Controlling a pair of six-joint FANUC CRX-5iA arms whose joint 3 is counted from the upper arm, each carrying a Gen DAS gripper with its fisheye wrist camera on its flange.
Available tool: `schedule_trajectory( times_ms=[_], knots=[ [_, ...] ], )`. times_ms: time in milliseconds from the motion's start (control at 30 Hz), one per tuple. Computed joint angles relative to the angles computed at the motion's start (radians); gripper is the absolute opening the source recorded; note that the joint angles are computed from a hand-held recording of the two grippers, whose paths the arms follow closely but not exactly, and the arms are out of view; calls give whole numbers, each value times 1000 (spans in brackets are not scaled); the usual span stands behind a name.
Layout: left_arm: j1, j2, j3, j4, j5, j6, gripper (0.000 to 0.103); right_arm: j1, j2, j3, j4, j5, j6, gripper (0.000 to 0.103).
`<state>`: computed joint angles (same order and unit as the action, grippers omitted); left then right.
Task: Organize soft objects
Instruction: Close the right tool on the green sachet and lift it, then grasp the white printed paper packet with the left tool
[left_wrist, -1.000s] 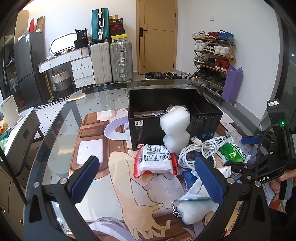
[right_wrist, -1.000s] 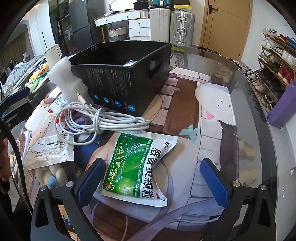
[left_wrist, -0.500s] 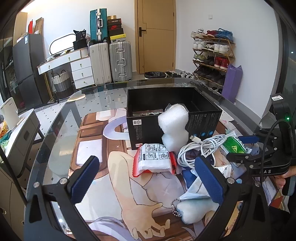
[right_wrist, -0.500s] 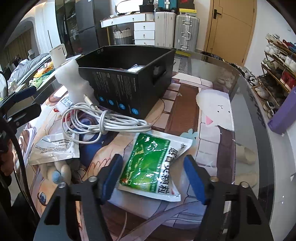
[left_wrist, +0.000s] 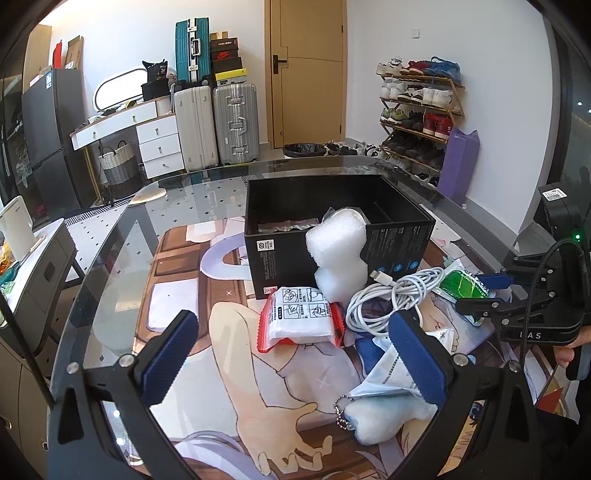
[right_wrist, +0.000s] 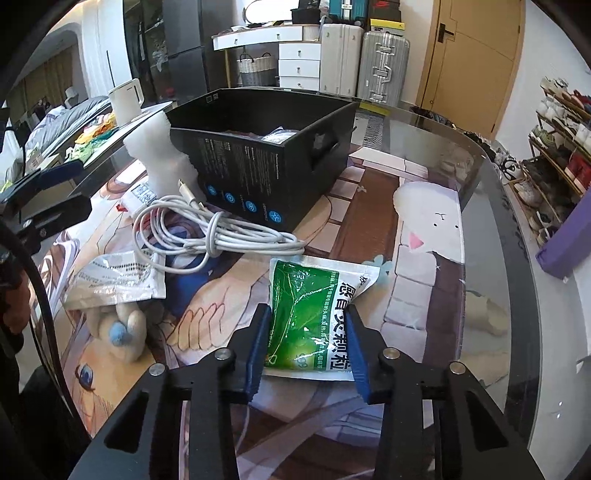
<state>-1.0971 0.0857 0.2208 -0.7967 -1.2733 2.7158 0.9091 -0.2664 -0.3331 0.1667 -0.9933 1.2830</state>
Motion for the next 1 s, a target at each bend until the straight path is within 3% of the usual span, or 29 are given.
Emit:
schedule_trajectory(
  times_ms=[300,667,1000],
  knots=[
    [-4,1,3,2,8,-22,103,-12,-31,13,-20,-4,18,37],
    [43,-41,-61,104,145,-54,103,1,-87,16,3,-2,8,37],
    [76,-44,-90,205,221,-139,103,-7,-141,16,5,18,-5,37]
  ],
)
